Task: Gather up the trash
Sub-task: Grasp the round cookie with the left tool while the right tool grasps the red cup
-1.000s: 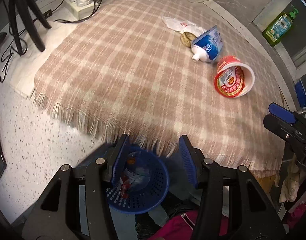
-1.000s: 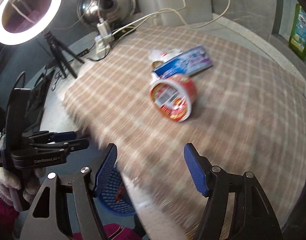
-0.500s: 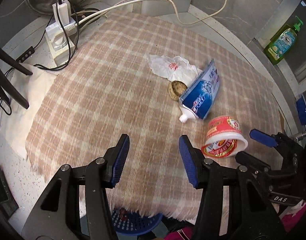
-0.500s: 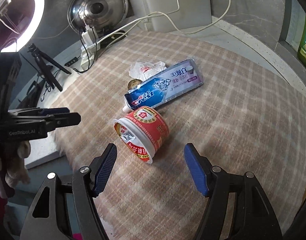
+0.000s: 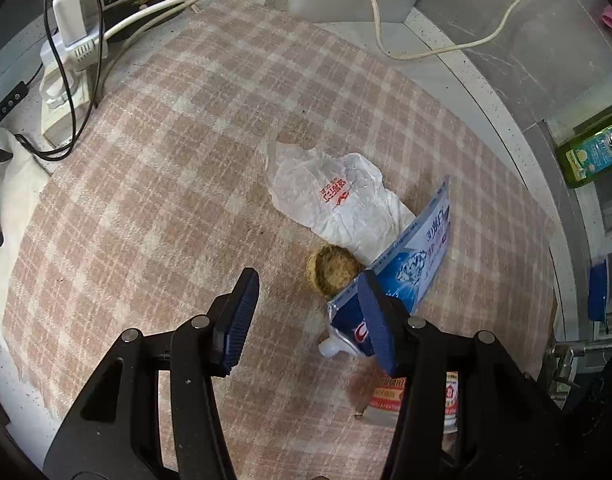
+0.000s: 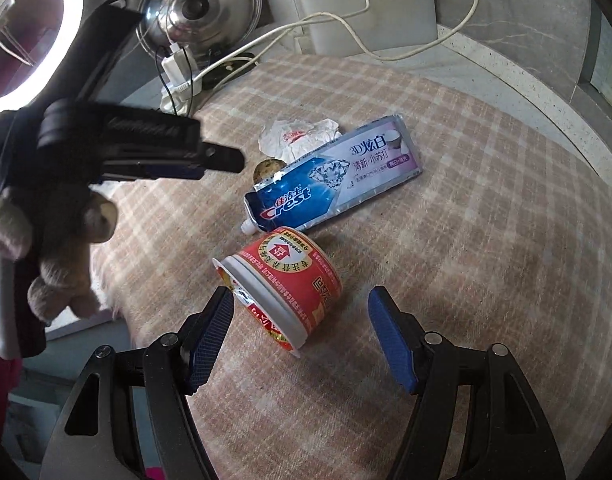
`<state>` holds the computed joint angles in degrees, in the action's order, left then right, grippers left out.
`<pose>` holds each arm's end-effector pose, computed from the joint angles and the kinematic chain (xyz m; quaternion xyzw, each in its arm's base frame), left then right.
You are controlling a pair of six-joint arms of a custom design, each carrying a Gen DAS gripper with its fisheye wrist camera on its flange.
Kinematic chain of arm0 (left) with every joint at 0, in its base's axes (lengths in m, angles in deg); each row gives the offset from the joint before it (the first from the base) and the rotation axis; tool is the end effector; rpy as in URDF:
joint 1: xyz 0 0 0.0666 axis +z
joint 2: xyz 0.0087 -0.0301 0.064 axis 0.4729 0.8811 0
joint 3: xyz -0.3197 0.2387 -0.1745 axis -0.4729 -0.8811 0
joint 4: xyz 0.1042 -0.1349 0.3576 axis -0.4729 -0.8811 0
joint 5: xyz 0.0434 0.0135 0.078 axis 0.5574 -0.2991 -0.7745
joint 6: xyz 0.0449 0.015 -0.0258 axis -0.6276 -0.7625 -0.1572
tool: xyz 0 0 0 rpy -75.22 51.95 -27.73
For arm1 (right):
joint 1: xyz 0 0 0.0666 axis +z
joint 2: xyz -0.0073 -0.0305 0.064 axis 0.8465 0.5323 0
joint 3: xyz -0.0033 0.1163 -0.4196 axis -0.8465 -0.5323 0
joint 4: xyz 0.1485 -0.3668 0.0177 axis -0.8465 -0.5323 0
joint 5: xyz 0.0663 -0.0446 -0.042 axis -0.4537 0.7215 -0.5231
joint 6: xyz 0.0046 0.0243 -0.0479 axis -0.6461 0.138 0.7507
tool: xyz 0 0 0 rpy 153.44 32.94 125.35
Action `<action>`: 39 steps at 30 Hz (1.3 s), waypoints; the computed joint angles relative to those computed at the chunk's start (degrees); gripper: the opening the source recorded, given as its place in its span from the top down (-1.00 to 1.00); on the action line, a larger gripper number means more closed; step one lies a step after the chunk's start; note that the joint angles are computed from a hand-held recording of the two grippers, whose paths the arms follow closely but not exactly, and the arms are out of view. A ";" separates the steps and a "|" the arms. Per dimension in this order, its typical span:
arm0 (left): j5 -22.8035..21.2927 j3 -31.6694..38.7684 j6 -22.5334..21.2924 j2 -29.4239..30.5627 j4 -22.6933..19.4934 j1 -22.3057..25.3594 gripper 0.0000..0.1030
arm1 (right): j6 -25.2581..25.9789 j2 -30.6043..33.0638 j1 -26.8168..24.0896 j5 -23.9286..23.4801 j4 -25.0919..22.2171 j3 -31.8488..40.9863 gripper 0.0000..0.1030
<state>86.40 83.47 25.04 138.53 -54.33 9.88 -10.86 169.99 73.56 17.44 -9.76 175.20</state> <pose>0.5872 -0.2022 0.4973 -0.0306 0.9803 -0.1482 0.1268 0.4635 0.1369 0.5170 -0.0886 0.9642 0.1372 0.2087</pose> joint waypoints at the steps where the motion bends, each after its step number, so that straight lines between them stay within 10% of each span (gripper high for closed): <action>1: 0.00 0.89 0.42 0.72 -0.47 -0.13 -0.02 | -0.11 -0.02 -0.11 -0.24 0.05 -0.13 -0.34; 30: 0.47 1.28 2.84 3.20 1.24 -1.91 0.34 | -0.13 1.32 -0.76 -0.54 2.28 -0.65 -0.33; 34: 0.41 -0.35 2.78 1.69 2.09 -1.52 0.34 | 0.22 1.37 -0.79 -0.96 2.03 -0.44 0.35; 39: 0.66 -2.67 2.14 -0.63 3.24 -0.34 0.34 | -0.44 0.83 -0.78 -0.81 2.66 -0.66 0.54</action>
<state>87.06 80.80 27.19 137.90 -51.09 9.53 -11.29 170.82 72.77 16.62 -7.10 174.54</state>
